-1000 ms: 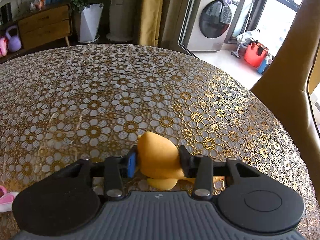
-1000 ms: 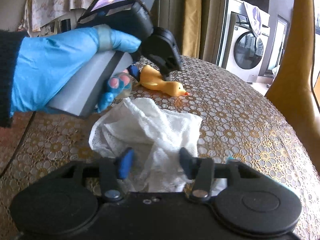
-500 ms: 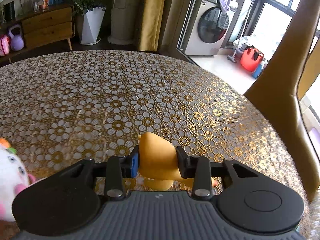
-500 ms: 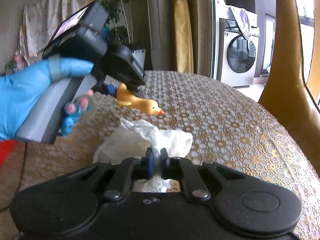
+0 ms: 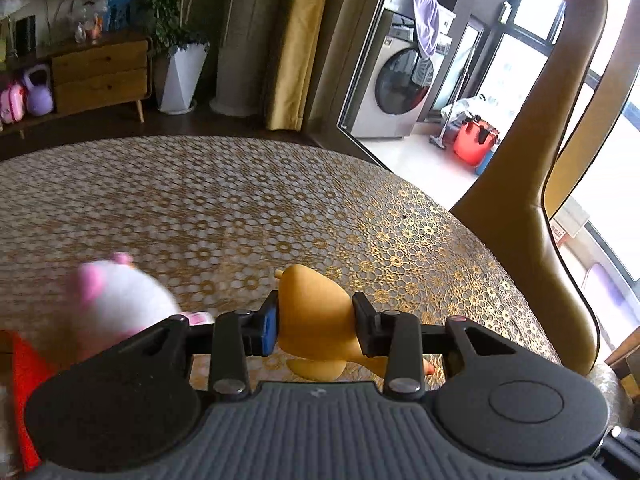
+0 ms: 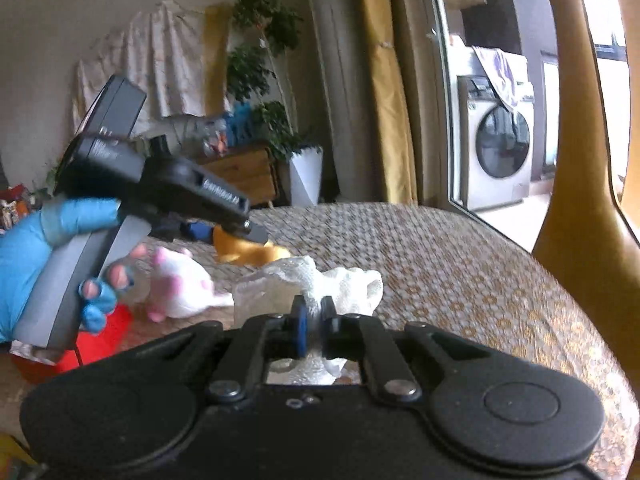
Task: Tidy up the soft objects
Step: 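Carry the duck with the left tool while the right tool carries the tissue to the red tin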
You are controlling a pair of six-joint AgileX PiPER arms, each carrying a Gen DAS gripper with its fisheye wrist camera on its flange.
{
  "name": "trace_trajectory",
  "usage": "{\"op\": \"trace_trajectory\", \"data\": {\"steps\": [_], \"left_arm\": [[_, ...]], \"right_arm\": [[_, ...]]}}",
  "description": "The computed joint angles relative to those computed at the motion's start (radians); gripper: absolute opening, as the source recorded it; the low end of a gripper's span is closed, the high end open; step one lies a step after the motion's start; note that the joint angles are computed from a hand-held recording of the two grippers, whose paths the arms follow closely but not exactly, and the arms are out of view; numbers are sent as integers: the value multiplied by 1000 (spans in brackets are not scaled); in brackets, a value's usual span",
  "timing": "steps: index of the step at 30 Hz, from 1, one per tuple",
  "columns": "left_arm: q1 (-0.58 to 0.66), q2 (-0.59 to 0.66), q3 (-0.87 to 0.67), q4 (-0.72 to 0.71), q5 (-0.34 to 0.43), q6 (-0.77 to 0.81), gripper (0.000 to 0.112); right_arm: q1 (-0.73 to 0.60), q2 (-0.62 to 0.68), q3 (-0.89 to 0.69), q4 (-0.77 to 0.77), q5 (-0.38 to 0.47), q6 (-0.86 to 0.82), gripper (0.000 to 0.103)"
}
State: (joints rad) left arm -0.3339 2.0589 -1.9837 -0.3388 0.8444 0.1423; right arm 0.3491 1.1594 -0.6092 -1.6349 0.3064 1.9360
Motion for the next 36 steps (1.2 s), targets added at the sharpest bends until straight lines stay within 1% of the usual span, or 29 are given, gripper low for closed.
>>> {"op": "trace_trajectory", "data": {"steps": [4,7,11,13,16,20,26,30,36], "left_arm": [[74,-116,125,-71,-4,96,37],[133,-192,197,-110,7,174,37],[223,-277,275,-173,42,278,37],[268,-312,306,-191,56,315,37],[347,-357,346,-239,88,387,37],[454,-395,378,-288,140,485,37],[594,-413,380,-332,227,605,37],[688,-400,354,-364,283,684,37],[781,-351,303,-366,326,735,37]], "right_arm": [[115,-54,-42,227,89,-232,6],[180,-72,-79,338,129,-327,6],[283,-72,-134,401,207,-387,6],[328,-65,-167,431,233,-416,6],[402,-39,-214,435,279,-429,6],[455,12,-293,471,280,-469,6],[515,127,-411,460,271,-471,6],[528,212,-496,465,248,-489,6],[532,348,-636,513,215,-540,6]]}}
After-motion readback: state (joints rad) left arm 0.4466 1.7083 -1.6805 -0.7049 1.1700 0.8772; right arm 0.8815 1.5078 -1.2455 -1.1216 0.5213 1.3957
